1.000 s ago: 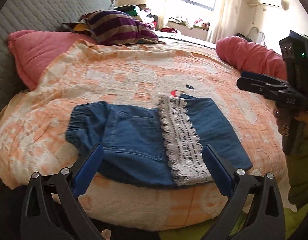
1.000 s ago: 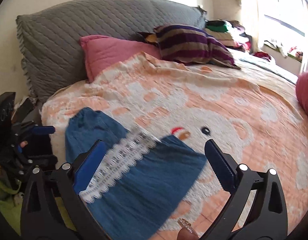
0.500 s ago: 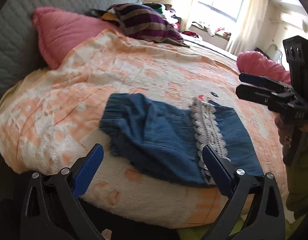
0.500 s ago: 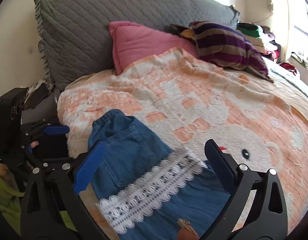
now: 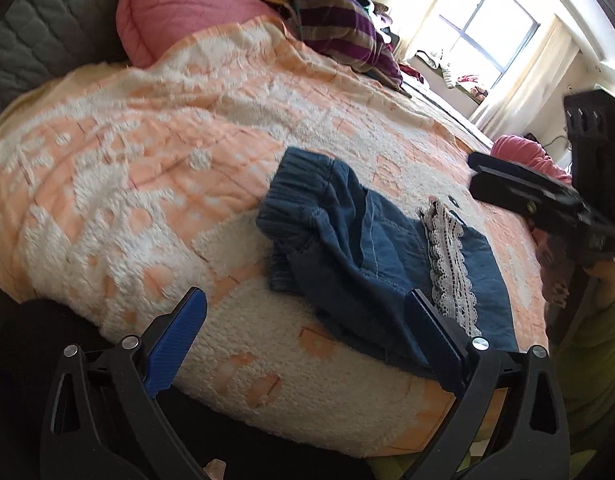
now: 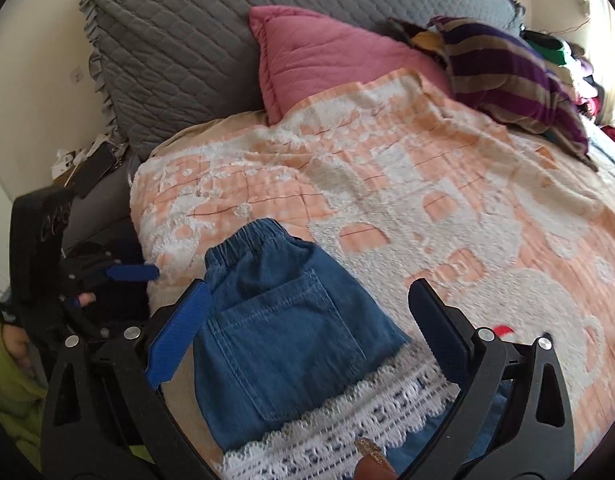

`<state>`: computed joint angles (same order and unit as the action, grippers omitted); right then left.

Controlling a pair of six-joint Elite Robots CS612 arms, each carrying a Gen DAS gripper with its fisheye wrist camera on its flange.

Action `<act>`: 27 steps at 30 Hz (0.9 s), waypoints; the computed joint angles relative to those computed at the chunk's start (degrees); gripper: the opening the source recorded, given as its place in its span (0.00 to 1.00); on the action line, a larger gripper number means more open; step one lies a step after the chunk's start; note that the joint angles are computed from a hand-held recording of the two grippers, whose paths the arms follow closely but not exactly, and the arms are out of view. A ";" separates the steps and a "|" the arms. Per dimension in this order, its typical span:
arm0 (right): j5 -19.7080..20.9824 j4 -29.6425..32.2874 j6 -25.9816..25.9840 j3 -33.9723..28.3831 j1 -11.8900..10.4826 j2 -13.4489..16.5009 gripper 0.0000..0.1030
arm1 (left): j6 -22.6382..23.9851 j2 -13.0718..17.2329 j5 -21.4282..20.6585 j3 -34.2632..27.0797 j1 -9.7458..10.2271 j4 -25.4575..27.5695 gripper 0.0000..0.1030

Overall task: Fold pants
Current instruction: 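Lift the waistband with the left gripper and fold it over the lace hem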

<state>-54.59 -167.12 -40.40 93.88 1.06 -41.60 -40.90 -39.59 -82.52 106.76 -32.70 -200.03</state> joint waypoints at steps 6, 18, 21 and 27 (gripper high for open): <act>-2.74 7.71 -4.50 -4.48 1.79 1.73 0.91 | -2.60 2.40 -8.39 -1.86 1.01 -3.27 0.95; -4.93 25.74 -13.05 -13.61 5.21 5.60 0.91 | -5.20 5.68 -14.96 -5.90 2.03 -3.12 0.62; -5.30 31.53 -15.61 -16.21 6.00 6.71 0.91 | -5.44 5.99 -15.62 -5.95 2.29 -3.92 0.62; -4.66 43.67 -18.01 -22.18 6.57 9.80 0.84 | -5.91 5.91 -15.92 -5.46 2.31 -4.87 0.63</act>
<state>-59.26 -123.45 -58.41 71.71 7.63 -31.80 -46.81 -33.68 -98.44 101.29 -30.39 -204.90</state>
